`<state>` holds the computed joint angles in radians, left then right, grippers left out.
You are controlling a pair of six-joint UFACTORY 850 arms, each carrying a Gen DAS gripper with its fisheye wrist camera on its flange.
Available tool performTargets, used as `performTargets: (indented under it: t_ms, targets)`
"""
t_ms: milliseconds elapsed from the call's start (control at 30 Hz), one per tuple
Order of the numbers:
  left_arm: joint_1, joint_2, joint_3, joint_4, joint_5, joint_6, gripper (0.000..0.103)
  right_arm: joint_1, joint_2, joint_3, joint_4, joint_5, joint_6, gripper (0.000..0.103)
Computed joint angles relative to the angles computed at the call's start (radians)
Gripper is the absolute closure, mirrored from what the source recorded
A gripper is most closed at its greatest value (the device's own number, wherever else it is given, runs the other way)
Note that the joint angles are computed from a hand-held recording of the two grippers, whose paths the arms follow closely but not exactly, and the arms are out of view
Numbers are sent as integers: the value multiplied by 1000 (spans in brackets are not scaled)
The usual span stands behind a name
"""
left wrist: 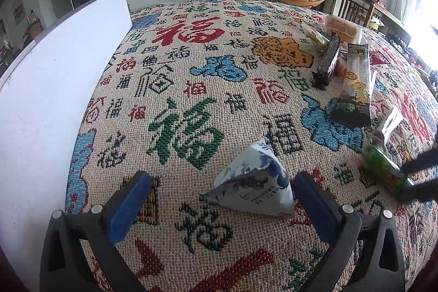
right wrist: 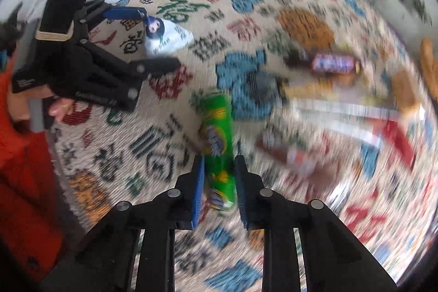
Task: Organize snacks
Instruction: 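Grasp the white triangular rice ball with left tool while right tool grasps green sausage, then carry both snacks into the white box and open both tools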
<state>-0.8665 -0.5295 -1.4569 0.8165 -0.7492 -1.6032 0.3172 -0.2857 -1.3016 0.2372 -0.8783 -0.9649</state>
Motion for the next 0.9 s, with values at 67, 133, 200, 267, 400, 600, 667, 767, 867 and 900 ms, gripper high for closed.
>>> performTargets:
  t_ms: [67, 133, 200, 267, 400, 600, 667, 767, 867, 900]
  targets:
    - [1, 3, 3, -2, 6, 8, 0, -29, 18, 15, 2, -55, 54, 80]
    - [5, 12, 12, -21, 25, 41, 0, -60, 14, 6, 23, -105, 99, 78]
    - [14, 42, 41, -66, 71, 98, 1, -87, 26, 8, 66, -110, 108, 61]
    - [13, 88, 93, -60, 127, 68, 1, -88, 53, 27, 65, -63, 98, 44]
    - [-22, 105, 91, -35, 103, 72, 3, -56, 47, 38, 19, -23, 111, 45]
    - [-36, -67, -146, -142, -115, 232, 35, -21, 22, 42, -43, 49, 182, 78]
    - [-17, -37, -108, -148, -44, 137, 57, -42, 34, 42, -27, 29, 191, 79]
    - [-13, 5, -47, -110, 7, 47, 61, -119, 54, 34, 106, -37, 141, 79]
    - [-13, 96, 71, -27, 139, -140, 62, -198, 50, 17, 233, -95, 133, 79]
    - [-17, 127, 104, 12, 171, -209, 62, -208, 47, 19, 241, -102, 150, 79]
